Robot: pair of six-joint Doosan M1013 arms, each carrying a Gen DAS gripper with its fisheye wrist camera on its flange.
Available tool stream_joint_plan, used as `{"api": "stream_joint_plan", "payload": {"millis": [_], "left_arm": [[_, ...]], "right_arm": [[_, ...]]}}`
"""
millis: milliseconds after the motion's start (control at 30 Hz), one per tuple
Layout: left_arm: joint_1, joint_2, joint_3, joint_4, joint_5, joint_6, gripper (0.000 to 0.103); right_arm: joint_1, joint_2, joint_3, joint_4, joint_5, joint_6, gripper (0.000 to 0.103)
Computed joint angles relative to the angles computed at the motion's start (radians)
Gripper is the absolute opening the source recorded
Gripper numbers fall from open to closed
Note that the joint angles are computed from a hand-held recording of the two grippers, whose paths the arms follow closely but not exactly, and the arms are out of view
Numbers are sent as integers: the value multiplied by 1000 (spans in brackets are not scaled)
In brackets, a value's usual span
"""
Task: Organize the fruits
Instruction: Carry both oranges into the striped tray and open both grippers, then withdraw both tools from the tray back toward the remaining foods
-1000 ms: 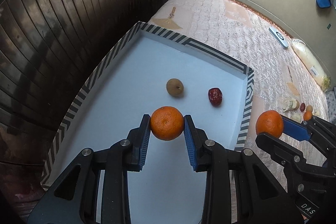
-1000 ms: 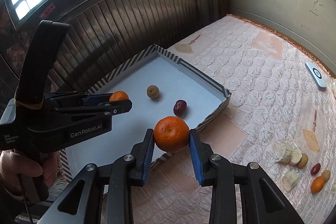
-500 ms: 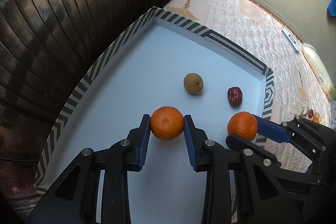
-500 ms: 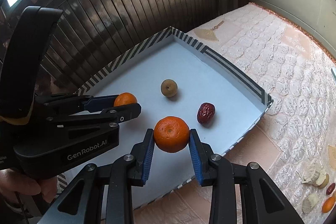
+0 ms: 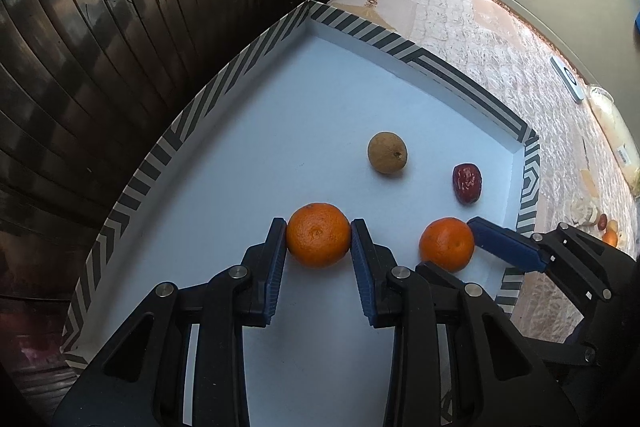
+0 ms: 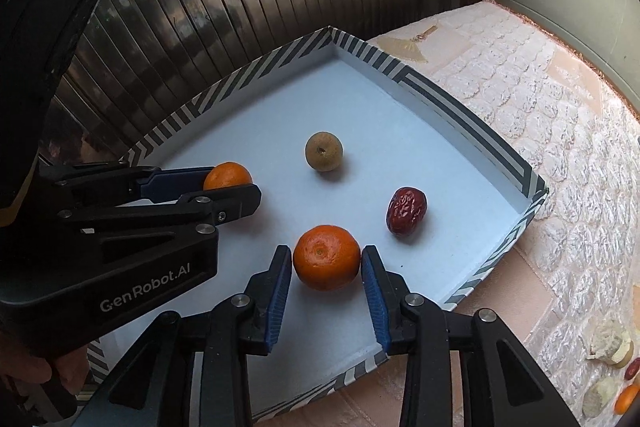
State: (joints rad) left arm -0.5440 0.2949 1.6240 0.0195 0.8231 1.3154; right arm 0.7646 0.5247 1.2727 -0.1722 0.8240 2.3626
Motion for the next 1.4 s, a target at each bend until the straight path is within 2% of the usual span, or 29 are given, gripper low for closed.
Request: {"api": "stream_joint_plan", "payload": {"millis": [67, 200, 433, 467, 567, 600, 867, 1400], "left_arm": [[3, -1, 1, -9, 4, -6, 32], [8, -10, 4, -24, 4, -15, 32], [-22, -40, 6, 33, -30, -54, 32], [-29, -42, 5, 41, -34, -58, 34], [-53, -47, 1, 77, -41, -78, 52], [-62, -50, 1, 87, -47, -81, 54], [-119, -35, -29, 60, -61, -18, 54], [-226, -20, -49, -3, -106, 121, 54]], "right_arm": [[0, -11, 17, -8, -31, 19, 44], [2, -34, 38, -31, -42, 47, 44], [15, -80, 79, -120, -45, 167, 45], [18, -87, 85, -133, -39, 188, 45], [23, -107, 110, -185, -29, 255, 45], [24, -115, 120, -195, -26, 276, 45], [28, -181, 201, -275, 4, 430, 45], [57, -338, 392, -392, 122, 720, 46]]}}
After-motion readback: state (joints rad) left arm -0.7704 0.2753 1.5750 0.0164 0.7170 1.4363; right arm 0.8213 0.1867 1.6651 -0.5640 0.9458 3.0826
